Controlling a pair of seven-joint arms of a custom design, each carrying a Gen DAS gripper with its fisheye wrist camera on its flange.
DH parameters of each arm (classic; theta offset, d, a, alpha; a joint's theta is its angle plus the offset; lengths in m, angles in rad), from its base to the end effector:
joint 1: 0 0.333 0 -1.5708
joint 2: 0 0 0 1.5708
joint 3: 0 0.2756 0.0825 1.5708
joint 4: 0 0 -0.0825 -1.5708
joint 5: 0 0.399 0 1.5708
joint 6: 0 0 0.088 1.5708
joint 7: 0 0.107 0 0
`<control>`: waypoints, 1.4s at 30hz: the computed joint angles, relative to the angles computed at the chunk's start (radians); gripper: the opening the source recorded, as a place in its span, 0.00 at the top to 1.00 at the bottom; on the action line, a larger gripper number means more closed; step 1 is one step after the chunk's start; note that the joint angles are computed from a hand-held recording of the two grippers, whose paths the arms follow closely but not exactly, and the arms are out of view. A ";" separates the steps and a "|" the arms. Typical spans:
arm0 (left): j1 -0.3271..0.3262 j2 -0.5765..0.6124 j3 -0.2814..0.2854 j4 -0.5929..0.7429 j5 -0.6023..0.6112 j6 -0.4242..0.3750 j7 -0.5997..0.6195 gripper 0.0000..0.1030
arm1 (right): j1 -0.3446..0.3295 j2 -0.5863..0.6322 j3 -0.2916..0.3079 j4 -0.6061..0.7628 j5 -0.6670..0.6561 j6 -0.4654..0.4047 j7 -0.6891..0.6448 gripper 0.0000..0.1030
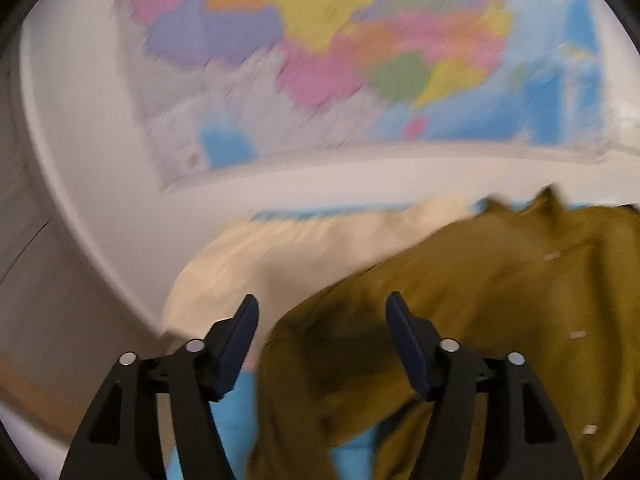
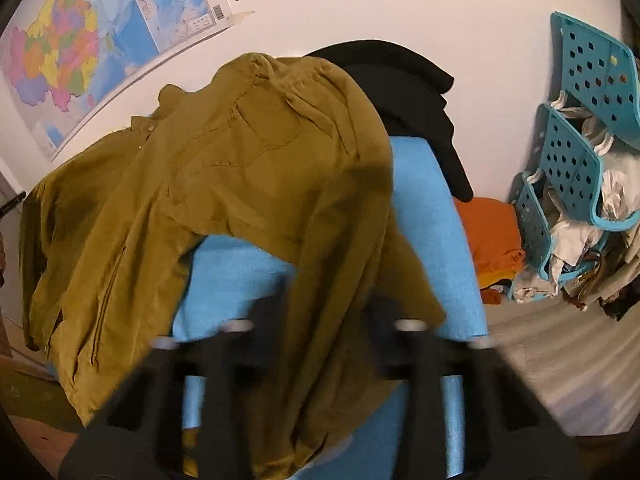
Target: Fold large clothes
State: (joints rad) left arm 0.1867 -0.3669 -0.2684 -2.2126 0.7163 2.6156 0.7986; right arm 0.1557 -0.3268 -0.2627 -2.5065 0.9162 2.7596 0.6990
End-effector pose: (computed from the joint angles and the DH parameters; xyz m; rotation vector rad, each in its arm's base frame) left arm 0.5201 -0.0703 0.5613 -1.7077 1.4301 -0.5015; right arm 0.4820 -0.0841 0.3972 -1.6575 1.6906 -0.3452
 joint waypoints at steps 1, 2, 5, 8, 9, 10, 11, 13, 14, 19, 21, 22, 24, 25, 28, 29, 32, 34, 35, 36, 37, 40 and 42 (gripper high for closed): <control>-0.027 -0.014 0.026 -0.015 -0.042 0.051 0.042 0.37 | 0.015 -0.023 -0.027 0.006 0.043 -0.040 -0.040 0.91; -0.061 -0.029 0.058 -0.035 -0.106 0.111 0.101 0.37 | 0.022 -0.066 -0.040 0.006 0.071 -0.073 -0.086 0.91; -0.138 -0.048 0.111 -0.077 -0.257 0.232 0.256 0.35 | 0.034 -0.186 -0.029 0.010 0.048 -0.122 -0.125 0.91; -0.227 -0.010 0.158 -0.067 -0.405 0.285 0.413 0.33 | 0.091 -0.237 -0.029 0.075 0.013 -0.213 -0.146 0.91; -0.248 0.014 0.168 -0.052 -0.447 0.293 0.456 0.33 | 0.115 -0.230 -0.027 0.112 0.005 -0.249 -0.151 0.90; -0.283 0.040 0.186 -0.040 -0.504 0.302 0.515 0.33 | 0.141 -0.209 -0.019 0.157 -0.001 -0.281 -0.156 0.90; -0.306 0.057 0.190 -0.033 -0.546 0.304 0.557 0.33 | 0.161 -0.178 -0.009 0.203 -0.009 -0.312 -0.162 0.89; -0.341 0.083 0.204 -0.024 -0.628 0.307 0.643 0.33 | 0.192 -0.085 0.023 0.308 -0.019 -0.361 -0.165 0.89; -0.363 0.099 0.215 -0.018 -0.678 0.308 0.691 0.33 | 0.196 -0.041 0.041 0.353 -0.019 -0.385 -0.163 0.89; -0.435 0.138 0.257 -0.005 -0.917 0.277 0.909 0.33 | 0.205 0.322 0.134 0.686 -0.009 -0.528 -0.097 0.89; -0.462 0.144 0.282 -0.003 -1.038 0.259 1.007 0.32 | 0.195 0.454 0.170 0.800 -0.016 -0.540 -0.037 0.89; -0.461 0.146 0.283 -0.004 -1.071 0.249 1.031 0.31 | 0.190 0.529 0.187 0.866 -0.022 -0.541 0.008 0.89; -0.452 0.147 0.277 -0.010 -1.121 0.235 1.075 0.31 | 0.172 0.630 0.216 0.950 -0.012 -0.546 0.066 0.84; -0.448 0.141 0.273 -0.018 -1.146 0.226 1.099 0.29 | 0.173 0.674 0.227 0.987 -0.030 -0.530 0.114 0.78; -0.454 0.140 0.265 -0.025 -1.238 0.190 1.199 0.26 | 0.166 0.758 0.245 1.044 -0.083 -0.477 0.227 0.57; -0.448 0.141 0.249 -0.028 -1.242 0.179 1.208 0.24 | 0.165 0.746 0.252 1.022 -0.098 -0.440 0.236 0.52; -0.462 0.135 0.236 -0.036 -1.350 0.143 1.317 0.13 | 0.114 0.624 0.302 0.857 -0.026 -0.305 0.103 0.41; -0.451 0.146 0.206 -0.039 -1.356 0.135 1.347 0.08 | 0.067 0.502 0.339 0.700 0.089 -0.181 -0.045 0.33; -0.420 0.156 0.165 -0.046 -1.284 0.163 1.298 0.08 | 0.049 0.467 0.352 0.654 0.122 -0.138 -0.088 0.30; -0.383 0.175 0.122 -0.051 -1.178 0.193 1.228 0.07 | 0.035 0.430 0.355 0.602 0.163 -0.090 -0.127 0.25; -0.345 0.199 0.087 -0.048 -1.065 0.208 1.147 0.07 | 0.026 0.405 0.351 0.564 0.191 -0.052 -0.140 0.23; -0.333 0.288 0.097 0.024 -1.033 0.103 1.122 0.07 | -0.002 0.393 0.315 0.501 0.214 -0.027 -0.071 0.23; -0.322 0.353 0.100 0.078 -0.997 0.046 1.068 0.14 | -0.027 0.420 0.296 0.485 0.223 -0.023 -0.006 0.21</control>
State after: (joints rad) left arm -0.1353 -0.0137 -0.1686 -2.1342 -0.2810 2.6619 1.8661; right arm 0.1286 0.0935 0.0333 -2.0218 1.1391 2.7362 0.6932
